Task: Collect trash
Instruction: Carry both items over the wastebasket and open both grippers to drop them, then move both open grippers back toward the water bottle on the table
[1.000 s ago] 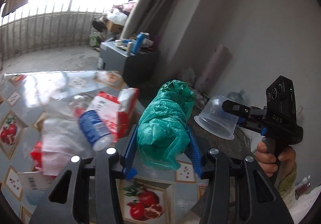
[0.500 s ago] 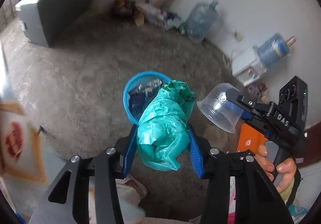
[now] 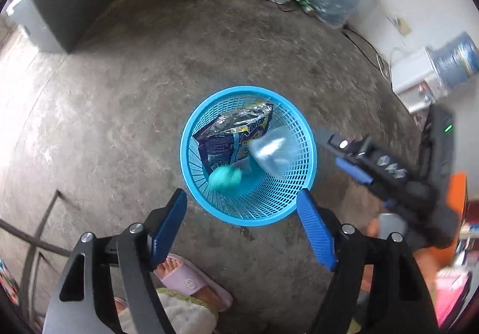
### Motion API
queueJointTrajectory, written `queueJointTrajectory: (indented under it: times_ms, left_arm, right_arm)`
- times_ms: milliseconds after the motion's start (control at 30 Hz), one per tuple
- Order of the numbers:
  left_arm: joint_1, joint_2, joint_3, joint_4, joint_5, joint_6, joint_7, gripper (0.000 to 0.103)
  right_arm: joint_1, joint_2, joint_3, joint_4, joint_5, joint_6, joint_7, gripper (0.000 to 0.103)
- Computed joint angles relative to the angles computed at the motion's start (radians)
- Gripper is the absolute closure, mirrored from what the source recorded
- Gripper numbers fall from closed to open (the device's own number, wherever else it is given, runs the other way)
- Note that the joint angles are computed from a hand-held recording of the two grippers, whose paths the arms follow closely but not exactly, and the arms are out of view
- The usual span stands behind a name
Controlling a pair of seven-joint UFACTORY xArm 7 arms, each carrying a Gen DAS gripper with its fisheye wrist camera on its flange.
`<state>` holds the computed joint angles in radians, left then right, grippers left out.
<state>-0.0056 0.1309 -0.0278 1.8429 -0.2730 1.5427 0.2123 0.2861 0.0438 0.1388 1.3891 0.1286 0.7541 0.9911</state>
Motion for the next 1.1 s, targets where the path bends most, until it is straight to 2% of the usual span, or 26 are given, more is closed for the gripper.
queueJointTrajectory:
  times_ms: [100, 300, 500, 633, 733, 900, 1100]
  left_arm:
    - [0.021, -0.025, 0.013, -0.018, -0.029, -0.034, 0.022, 0.029]
    - [0.052, -0.060, 0.028, 0.027, -0.096, -0.038, 0.057, 0.029]
    - [0.097, -0.130, 0.070, 0.079, -0.205, 0.008, 0.130, 0.029]
    - [0.136, -0.192, 0.119, 0.098, -0.258, 0.036, 0.197, 0.028]
    - [0.164, -0.248, 0.168, 0.093, -0.274, 0.041, 0.250, 0.025]
    - [0.210, -0.319, 0.279, 0.105, -0.315, 0.057, 0.312, 0.023]
    - [0.279, -0.326, 0.459, 0.169, -0.425, 0.135, 0.381, 0.023]
  right_arm:
    - [-0.002, -0.053, 0.000, -0.079, 0.015, -0.051, 0.012, 0.026]
    - [-0.001, -0.119, 0.017, -0.118, -0.084, -0.048, 0.058, 0.026]
    - [0.017, -0.173, 0.068, -0.052, -0.252, 0.042, 0.105, 0.026]
    - [0.055, -0.159, 0.121, 0.066, -0.374, 0.145, 0.099, 0.025]
    - [0.094, -0.139, 0.144, 0.138, -0.446, 0.181, 0.077, 0.023]
    - [0.157, -0.119, 0.169, 0.228, -0.503, 0.178, 0.031, 0.023]
    - [0.241, -0.042, 0.181, 0.358, -0.498, 0.187, -0.074, 0.023]
